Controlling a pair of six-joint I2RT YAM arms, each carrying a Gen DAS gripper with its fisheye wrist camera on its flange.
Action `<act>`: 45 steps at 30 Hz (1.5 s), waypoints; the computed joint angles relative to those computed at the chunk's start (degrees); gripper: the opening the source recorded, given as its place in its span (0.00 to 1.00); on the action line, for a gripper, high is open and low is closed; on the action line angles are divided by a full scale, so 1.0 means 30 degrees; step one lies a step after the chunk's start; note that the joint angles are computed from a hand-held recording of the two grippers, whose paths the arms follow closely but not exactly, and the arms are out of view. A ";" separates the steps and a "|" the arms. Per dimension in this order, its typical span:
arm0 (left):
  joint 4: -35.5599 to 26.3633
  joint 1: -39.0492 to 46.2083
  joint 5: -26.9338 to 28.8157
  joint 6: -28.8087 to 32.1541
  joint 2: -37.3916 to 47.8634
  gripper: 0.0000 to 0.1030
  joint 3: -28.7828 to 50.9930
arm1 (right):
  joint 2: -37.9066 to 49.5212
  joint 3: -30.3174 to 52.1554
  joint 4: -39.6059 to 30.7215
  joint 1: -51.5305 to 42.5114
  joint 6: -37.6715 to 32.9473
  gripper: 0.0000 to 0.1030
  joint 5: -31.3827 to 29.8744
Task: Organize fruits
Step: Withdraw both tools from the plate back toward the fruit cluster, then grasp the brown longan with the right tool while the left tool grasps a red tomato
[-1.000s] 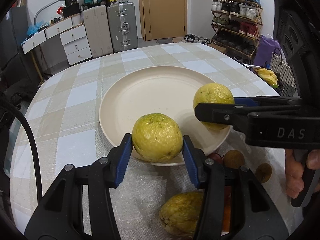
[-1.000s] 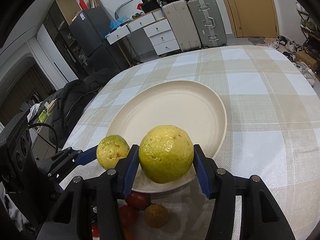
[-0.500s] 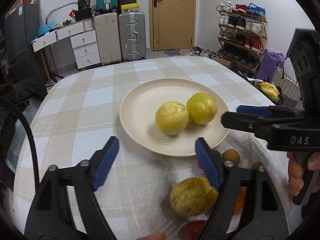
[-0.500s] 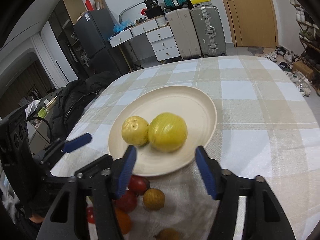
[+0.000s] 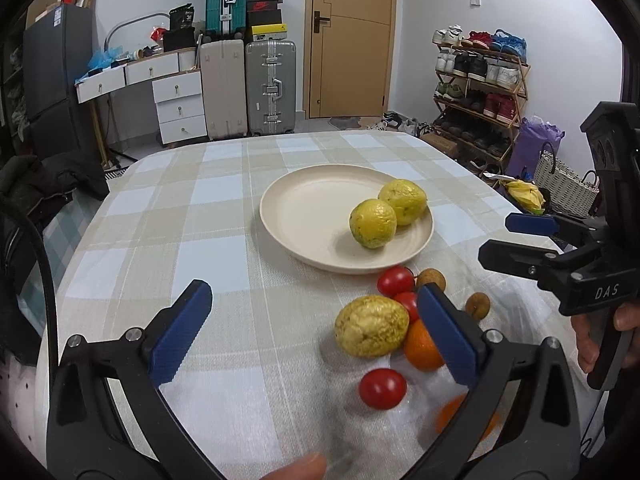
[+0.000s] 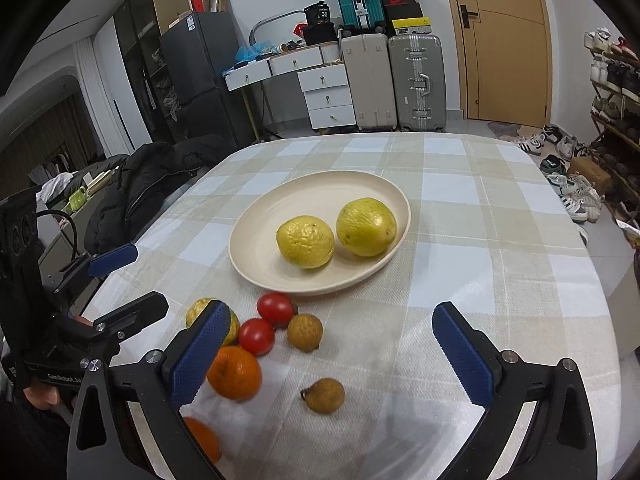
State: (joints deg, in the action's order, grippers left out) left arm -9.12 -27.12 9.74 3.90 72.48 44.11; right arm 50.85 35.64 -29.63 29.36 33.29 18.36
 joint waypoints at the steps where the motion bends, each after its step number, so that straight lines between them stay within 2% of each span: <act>1: -0.0178 -0.0107 -0.0085 -0.0095 -0.0143 0.99 -0.0061 | -0.0172 0.0018 -0.0275 0.0216 0.0152 1.00 0.0122; 8: -0.0360 -0.0167 -0.0380 -0.0269 -0.1238 0.99 -0.0949 | -0.1077 -0.0306 -0.1235 0.1584 0.0936 1.00 0.1069; 17: -0.0720 -0.0545 -0.0442 -0.0256 -0.1519 0.99 -0.1011 | -0.0865 -0.0854 -0.1716 0.1182 0.1363 1.00 0.0504; 33: -0.0744 -0.0750 -0.0834 -0.0337 0.0082 0.99 -0.0210 | 0.0734 -0.1269 -0.1244 0.1136 0.0849 0.98 -0.1142; 35: -0.0704 -0.0788 -0.0929 -0.0298 0.0160 0.99 -0.0196 | 0.0758 -0.1291 -0.1142 0.1228 0.0811 0.95 -0.1301; 39: -0.0709 -0.0740 -0.0870 -0.0264 0.0290 0.99 -0.0165 | 0.0850 -0.1322 -0.0948 0.1187 0.0583 0.77 -0.1836; 45: -0.0776 -0.0811 -0.0865 -0.0197 0.0562 0.99 -0.0070 | 0.1149 -0.1350 -0.0618 0.1615 0.0397 0.61 -0.2318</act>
